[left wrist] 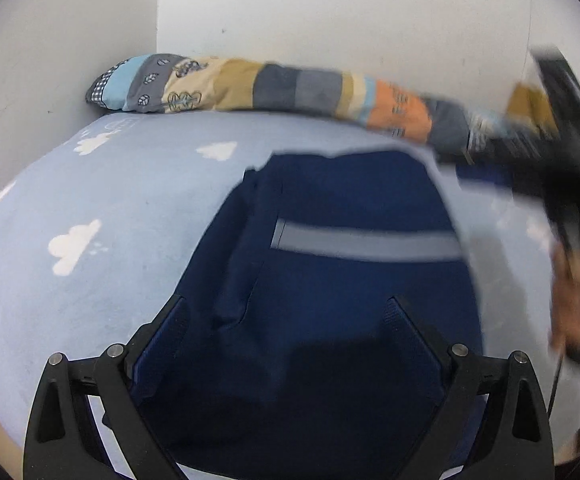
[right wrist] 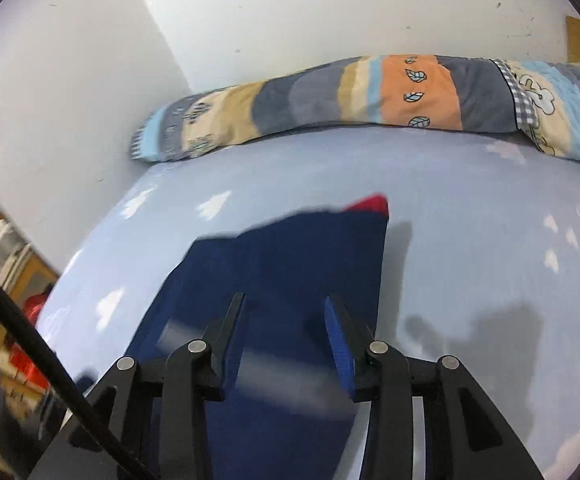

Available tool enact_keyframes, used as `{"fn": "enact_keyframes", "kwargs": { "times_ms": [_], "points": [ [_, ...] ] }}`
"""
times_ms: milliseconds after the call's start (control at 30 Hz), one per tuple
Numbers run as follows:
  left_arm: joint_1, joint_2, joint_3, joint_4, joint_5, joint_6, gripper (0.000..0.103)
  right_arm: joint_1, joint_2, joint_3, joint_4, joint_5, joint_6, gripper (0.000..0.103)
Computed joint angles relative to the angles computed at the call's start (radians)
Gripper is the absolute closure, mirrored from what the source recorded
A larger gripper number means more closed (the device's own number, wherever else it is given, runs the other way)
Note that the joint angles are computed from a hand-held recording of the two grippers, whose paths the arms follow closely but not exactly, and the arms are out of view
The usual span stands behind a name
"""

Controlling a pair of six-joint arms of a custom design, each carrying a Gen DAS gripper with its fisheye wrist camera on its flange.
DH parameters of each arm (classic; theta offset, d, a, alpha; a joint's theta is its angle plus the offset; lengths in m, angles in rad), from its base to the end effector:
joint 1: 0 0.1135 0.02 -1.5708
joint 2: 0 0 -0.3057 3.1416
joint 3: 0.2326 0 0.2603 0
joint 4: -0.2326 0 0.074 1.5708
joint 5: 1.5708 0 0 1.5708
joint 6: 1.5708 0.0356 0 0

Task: Fold large clothes

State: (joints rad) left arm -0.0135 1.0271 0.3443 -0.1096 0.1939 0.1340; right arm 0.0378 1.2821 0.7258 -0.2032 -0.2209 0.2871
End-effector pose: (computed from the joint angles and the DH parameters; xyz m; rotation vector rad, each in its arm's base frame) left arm 0.1726 -0.0092 0.1843 0.2665 2.3356 -0.1700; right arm 0.2581 0.0176 0.2489 0.1805 2.3380 0.4190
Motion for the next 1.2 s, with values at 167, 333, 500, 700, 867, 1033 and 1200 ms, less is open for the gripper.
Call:
{"fn": "enact_keyframes", "kwargs": {
  "times_ms": [167,333,500,700,867,1033,1200],
  "points": [
    [-0.040,0.199,-0.004,0.081,-0.191,-0.002,0.005,0.010,0.316,0.161,0.034,0.076,0.021,0.053],
    [0.027,0.177,0.016,0.029,-0.125,-0.015,0.005,0.111,0.495,0.289,-0.086,0.207,-0.106,0.038],
    [0.105,0.097,0.031,-0.034,-0.033,-0.027,0.005,0.126,0.233,0.154,-0.066,0.143,-0.095,0.038],
    [0.141,0.204,0.033,-0.025,-0.050,0.004,0.005,0.274,-0.024,-0.088,-0.117,0.198,-0.019,0.035],
    [0.180,0.164,0.029,-0.047,0.008,0.015,0.005,0.321,-0.062,-0.184,-0.133,0.199,0.006,0.019],
    [0.267,0.058,0.035,-0.123,0.131,0.055,0.005,0.345,-0.335,-0.172,-0.349,0.176,0.013,0.028],
    [0.159,0.148,0.023,-0.079,0.000,0.043,0.005,0.420,-0.371,-0.280,-0.303,0.131,0.097,0.051]
  ]
}}
